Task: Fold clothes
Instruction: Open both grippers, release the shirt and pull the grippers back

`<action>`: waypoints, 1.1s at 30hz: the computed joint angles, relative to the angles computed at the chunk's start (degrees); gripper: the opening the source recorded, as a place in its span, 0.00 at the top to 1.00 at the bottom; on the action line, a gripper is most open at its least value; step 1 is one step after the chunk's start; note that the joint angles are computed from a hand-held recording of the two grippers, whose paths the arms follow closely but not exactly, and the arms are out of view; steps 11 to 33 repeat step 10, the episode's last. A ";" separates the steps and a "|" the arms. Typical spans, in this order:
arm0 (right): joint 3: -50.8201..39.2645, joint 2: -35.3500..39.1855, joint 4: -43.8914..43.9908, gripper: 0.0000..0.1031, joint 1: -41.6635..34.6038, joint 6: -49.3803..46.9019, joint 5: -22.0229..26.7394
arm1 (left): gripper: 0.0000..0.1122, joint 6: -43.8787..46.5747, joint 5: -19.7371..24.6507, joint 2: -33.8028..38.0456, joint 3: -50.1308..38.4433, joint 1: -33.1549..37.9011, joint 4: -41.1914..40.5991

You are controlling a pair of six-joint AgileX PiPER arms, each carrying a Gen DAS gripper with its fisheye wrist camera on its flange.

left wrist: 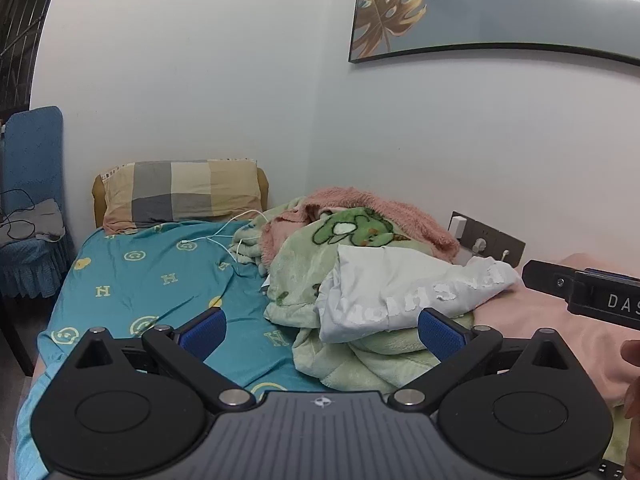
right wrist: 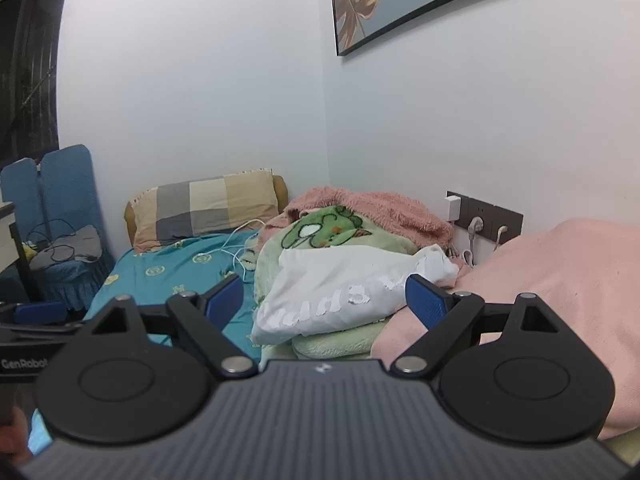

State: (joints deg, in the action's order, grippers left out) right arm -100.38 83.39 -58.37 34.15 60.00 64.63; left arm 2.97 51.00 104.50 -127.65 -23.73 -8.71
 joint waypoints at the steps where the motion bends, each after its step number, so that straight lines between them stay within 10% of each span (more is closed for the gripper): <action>1: -0.01 0.21 0.27 0.13 -0.06 -0.06 -0.03 | 0.08 0.02 0.04 -0.02 0.11 0.15 0.03; 33: -0.23 2.00 0.01 0.13 1.54 0.11 1.45 | 0.08 1.41 -0.26 -0.59 1.24 1.88 -2.62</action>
